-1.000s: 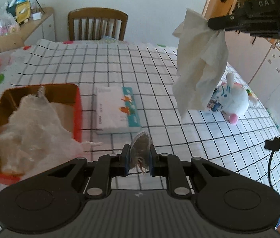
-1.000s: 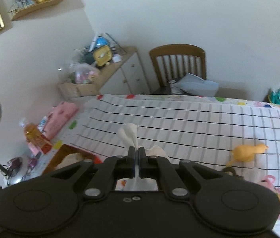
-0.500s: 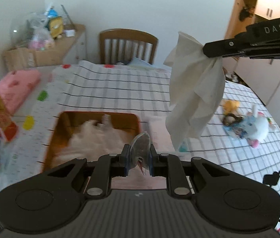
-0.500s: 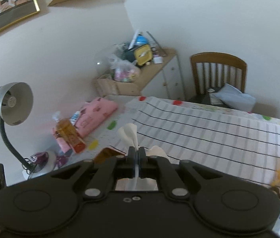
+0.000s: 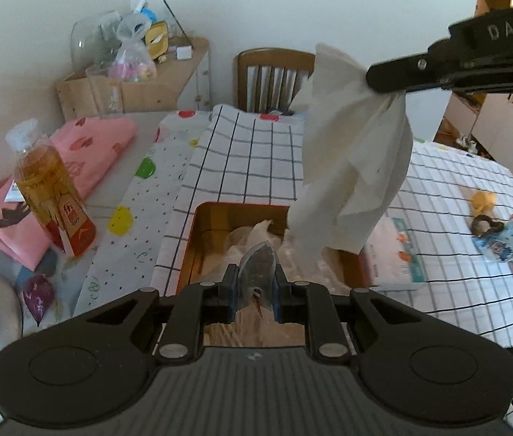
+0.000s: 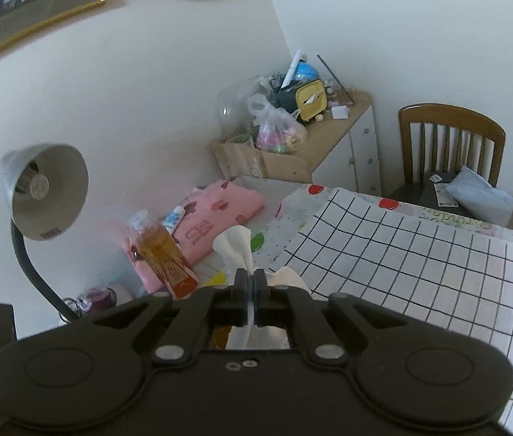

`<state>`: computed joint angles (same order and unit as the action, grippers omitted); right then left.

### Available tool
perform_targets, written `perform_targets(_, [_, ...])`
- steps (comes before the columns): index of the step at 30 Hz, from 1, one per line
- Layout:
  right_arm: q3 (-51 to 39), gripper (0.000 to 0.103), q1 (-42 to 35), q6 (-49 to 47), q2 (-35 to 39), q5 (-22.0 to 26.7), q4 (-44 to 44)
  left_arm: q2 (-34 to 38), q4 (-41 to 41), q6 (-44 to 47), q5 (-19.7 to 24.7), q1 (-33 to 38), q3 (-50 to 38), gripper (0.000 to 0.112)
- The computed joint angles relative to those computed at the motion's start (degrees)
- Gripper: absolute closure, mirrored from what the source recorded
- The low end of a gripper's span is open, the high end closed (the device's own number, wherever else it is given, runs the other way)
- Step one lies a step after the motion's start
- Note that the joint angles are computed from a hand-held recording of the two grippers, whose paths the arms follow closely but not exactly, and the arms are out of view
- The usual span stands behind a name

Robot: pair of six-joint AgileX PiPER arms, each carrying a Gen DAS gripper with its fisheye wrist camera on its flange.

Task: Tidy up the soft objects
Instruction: 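Lift the white cloth with the right tool while the left tool holds the tea bag, then lower the tea bag into the tray with the left tool while the right tool drops the cloth in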

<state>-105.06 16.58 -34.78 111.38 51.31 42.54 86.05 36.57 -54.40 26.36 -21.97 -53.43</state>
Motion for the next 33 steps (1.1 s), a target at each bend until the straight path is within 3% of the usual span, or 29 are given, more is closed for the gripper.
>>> perform_targets(9, [1.0,0.101,3.9,3.3,6.0,-0.5,-8.3,5.9,-1.4,1.0,-3.5,2.1,0.3,0.095])
perform_targets(33, [11.7,0.100,4.0,1.3,8.3,-2.5,-8.1,14.0,-9.6,8.8,-4.7,3.6,-2.9,0.095])
